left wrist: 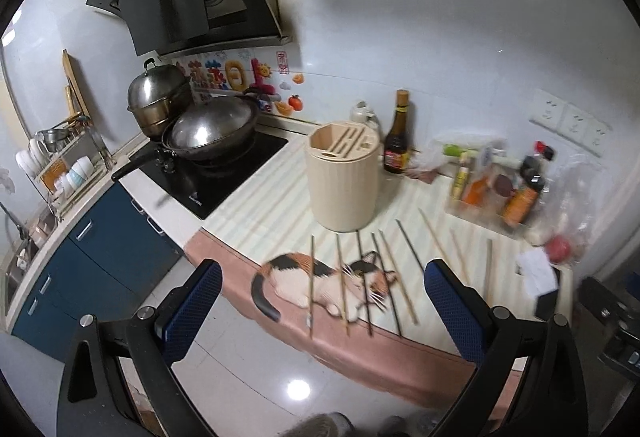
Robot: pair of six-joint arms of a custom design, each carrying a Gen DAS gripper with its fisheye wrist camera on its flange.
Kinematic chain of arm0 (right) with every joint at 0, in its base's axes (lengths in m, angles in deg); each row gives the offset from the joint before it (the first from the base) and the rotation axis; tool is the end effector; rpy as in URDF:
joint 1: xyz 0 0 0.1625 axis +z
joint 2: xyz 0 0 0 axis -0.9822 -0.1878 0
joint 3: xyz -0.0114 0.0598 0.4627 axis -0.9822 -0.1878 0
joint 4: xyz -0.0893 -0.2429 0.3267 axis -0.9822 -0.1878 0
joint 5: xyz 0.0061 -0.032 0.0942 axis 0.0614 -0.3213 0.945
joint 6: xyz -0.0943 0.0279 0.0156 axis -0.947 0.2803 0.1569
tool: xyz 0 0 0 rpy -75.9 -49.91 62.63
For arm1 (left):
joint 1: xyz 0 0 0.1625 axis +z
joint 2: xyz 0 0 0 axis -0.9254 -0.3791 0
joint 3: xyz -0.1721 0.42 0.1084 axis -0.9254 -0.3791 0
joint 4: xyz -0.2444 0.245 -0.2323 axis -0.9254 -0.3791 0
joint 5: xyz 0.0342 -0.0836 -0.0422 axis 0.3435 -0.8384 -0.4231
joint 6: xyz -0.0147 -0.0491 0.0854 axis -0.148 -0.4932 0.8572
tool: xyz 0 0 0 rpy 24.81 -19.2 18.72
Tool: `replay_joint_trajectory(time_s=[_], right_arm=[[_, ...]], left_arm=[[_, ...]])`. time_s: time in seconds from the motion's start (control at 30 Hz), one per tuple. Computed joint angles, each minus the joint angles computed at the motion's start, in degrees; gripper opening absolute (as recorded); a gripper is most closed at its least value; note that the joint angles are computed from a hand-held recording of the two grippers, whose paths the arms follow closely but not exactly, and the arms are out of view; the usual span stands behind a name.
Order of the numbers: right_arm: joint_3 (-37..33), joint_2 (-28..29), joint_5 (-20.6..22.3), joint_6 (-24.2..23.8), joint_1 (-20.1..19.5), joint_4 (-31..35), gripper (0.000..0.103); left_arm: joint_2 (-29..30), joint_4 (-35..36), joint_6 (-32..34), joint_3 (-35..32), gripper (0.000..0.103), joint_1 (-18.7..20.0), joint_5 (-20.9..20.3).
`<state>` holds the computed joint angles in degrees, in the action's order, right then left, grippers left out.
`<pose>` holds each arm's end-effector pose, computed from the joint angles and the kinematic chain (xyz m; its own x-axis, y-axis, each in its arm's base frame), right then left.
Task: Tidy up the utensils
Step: 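Grasp a light wooden chopstick with the left tool while the right tool grasps a dark chopstick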
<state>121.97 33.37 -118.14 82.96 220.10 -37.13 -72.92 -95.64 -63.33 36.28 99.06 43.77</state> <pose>0.6006 -0.4232 0.2414 -0.7379 0.1371 0.6608 -0.3189 0.7920 -0.5205 -0.3108 -0.4489 0.5517 -0.6429 -0.1098 -0.7581 0.4589 0.7372 -0.4959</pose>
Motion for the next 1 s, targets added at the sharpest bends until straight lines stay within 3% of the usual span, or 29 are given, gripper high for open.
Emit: replay_joint_trajectory(time_s=[0.1, 0.23, 0.27, 0.5, 0.6, 0.7, 0.87, 1.0], right_arm=[[0.99, 1.28, 2.24, -1.48, -2.9, -3.56, 0.102], [0.88, 4.03, 6.91, -5.05, -7.69, -6.11, 0.067], [0.82, 4.73, 8.0, -5.87, -8.77, -6.71, 0.063], [-1.78, 10.55, 15.34, -13.7, -17.6, -9.28, 0.062], [-5.95, 14.38, 17.47, -16.47, -20.66, -7.13, 0.062], [-10.73, 18.16, 18.88, -18.61, -22.88, -3.96, 0.062], [-19.6, 24.38, 19.27, -21.26, -25.39, 2.51, 0.062], [-25.24, 28.29, 19.33, -23.01, -26.48, 6.59, 0.059]], left_arm=[[1.2, -2.95, 2.94, 0.96, 0.103, 4.66, 0.58], [2.64, -5.28, 4.24, 2.55, 0.103, 10.79, 0.37], [3.3, -6.05, 4.58, 2.8, 0.103, 12.93, -0.48], [8.8, -13.35, 8.23, 2.75, 0.101, 23.93, -7.94], [11.82, -12.97, 8.09, 1.67, 0.076, 27.25, -9.67], [14.49, -13.76, 8.12, -0.04, 0.065, 30.65, -12.87], [17.64, -17.64, 9.66, -2.02, 0.063, 34.36, -15.84], [19.56, -21.25, 12.3, -2.33, 0.063, 34.83, -17.63]])
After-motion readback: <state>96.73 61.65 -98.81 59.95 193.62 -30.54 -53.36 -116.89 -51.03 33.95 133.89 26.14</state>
